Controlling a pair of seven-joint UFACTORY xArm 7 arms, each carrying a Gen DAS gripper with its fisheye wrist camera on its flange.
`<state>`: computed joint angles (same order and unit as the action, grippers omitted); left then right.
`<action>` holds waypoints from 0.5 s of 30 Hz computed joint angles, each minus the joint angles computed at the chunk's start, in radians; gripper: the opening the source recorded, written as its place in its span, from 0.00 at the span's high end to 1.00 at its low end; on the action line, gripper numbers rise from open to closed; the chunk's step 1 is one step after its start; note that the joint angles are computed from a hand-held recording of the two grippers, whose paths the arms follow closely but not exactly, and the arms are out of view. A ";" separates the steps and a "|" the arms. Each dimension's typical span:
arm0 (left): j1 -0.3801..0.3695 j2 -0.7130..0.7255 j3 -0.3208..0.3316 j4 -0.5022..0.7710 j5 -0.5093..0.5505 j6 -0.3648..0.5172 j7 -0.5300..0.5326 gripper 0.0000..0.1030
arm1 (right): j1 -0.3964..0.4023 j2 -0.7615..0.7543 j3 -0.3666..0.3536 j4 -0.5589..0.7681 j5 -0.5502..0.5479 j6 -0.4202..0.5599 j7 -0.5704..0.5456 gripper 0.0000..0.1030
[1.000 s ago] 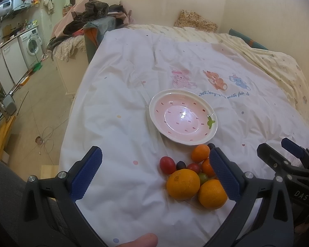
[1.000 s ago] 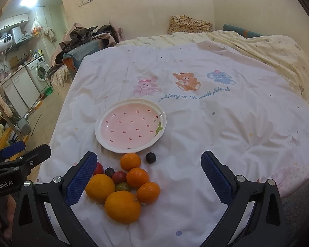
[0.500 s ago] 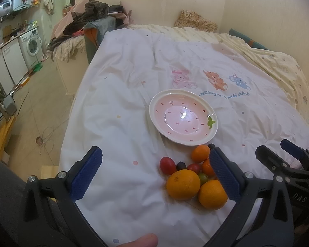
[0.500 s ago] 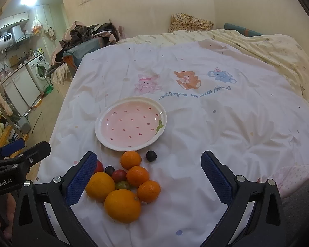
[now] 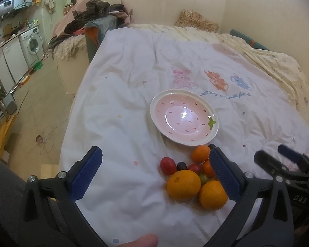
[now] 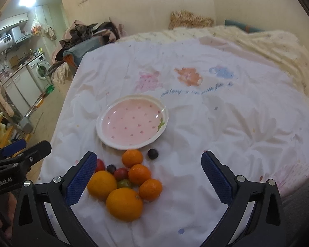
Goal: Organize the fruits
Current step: 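Grasp the large orange with the right gripper and lift it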
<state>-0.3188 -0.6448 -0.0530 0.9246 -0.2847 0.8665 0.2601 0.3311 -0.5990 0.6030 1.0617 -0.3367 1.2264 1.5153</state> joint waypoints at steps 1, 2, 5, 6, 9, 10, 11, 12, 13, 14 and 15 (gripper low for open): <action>0.004 0.007 0.000 0.007 0.002 0.006 -0.006 0.00 | 0.027 -0.010 -0.039 -0.032 0.055 -0.033 0.002 0.00; 0.006 0.009 0.000 0.009 0.004 0.009 -0.008 0.00 | 0.046 -0.019 -0.066 -0.059 0.099 -0.062 0.002 0.00; 0.026 0.021 -0.010 0.017 0.025 0.021 -0.034 0.00 | 0.147 -0.033 -0.196 -0.191 0.322 -0.247 -0.040 0.12; 0.029 0.022 -0.011 0.018 0.030 0.021 -0.038 0.00 | 0.168 -0.022 -0.219 -0.211 0.374 -0.285 -0.064 0.17; 0.030 0.029 -0.011 0.023 0.034 0.026 -0.045 0.00 | 0.184 0.023 -0.237 -0.223 0.451 -0.336 -0.094 0.18; 0.031 0.029 -0.012 0.025 0.037 0.028 -0.047 0.00 | 0.187 0.048 -0.242 -0.217 0.468 -0.339 -0.107 0.19; 0.033 0.030 -0.013 0.026 0.040 0.029 -0.049 0.00 | 0.188 0.061 -0.245 -0.219 0.479 -0.351 -0.114 0.20; 0.033 0.032 -0.011 0.026 0.040 0.030 -0.050 0.00 | 0.192 0.071 -0.252 -0.227 0.496 -0.373 -0.121 0.21; 0.033 0.033 -0.010 0.027 0.040 0.032 -0.051 0.00 | 0.196 0.077 -0.261 -0.234 0.514 -0.388 -0.130 0.23; 0.033 0.033 -0.010 0.026 0.041 0.033 -0.051 0.00 | 0.199 0.088 -0.265 -0.240 0.532 -0.404 -0.130 0.26; 0.033 0.038 -0.011 0.030 0.041 0.034 -0.052 0.00 | 0.199 0.096 -0.267 -0.241 0.540 -0.410 -0.131 0.28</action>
<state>-0.2862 -0.6066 -0.0636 0.9543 -0.2437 0.9009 0.2082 0.5302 -0.5034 0.3358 0.8207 0.2037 0.8164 1.3847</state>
